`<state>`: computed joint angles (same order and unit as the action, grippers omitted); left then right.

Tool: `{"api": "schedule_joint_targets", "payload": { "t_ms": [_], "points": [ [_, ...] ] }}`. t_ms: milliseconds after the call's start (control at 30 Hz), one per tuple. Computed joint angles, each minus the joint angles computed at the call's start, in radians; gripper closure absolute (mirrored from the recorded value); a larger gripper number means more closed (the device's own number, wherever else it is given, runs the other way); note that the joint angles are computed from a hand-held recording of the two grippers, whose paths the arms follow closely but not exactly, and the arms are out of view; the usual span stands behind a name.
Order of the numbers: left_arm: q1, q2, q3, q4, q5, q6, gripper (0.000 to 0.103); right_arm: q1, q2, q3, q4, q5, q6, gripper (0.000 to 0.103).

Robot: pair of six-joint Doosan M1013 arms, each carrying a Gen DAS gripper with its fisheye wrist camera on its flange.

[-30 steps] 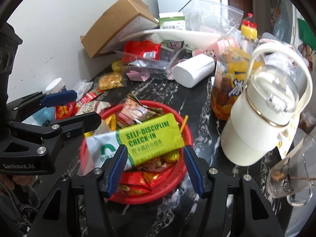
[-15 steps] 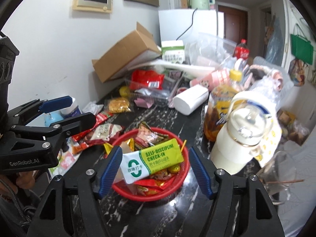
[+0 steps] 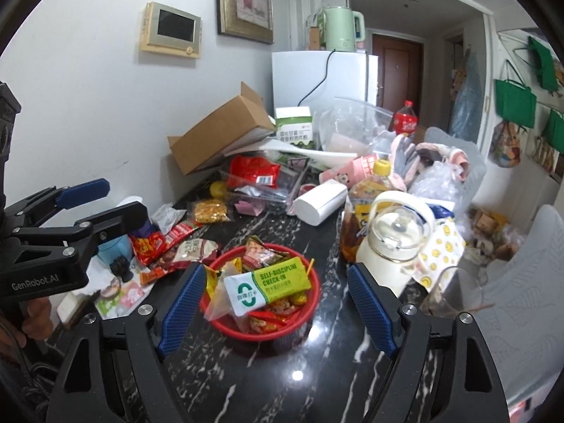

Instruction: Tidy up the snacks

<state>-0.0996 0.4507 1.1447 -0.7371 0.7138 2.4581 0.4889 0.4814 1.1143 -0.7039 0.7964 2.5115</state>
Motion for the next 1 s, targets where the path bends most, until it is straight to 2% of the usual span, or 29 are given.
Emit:
{"api": "schedule_joint_targets", "payload": {
  "t_ms": [467,1000],
  "points": [
    [0.025,-0.081,0.132,-0.075,-0.014,0.079,0.021,0.067,-0.057,0.092,-0.153,0.058,0.194,0.018],
    [0.031,-0.089,0.193,-0.033,0.039,0.034,0.021,0.089,-0.063,0.15,-0.091,0.086,0.24,0.017]
  ]
}}
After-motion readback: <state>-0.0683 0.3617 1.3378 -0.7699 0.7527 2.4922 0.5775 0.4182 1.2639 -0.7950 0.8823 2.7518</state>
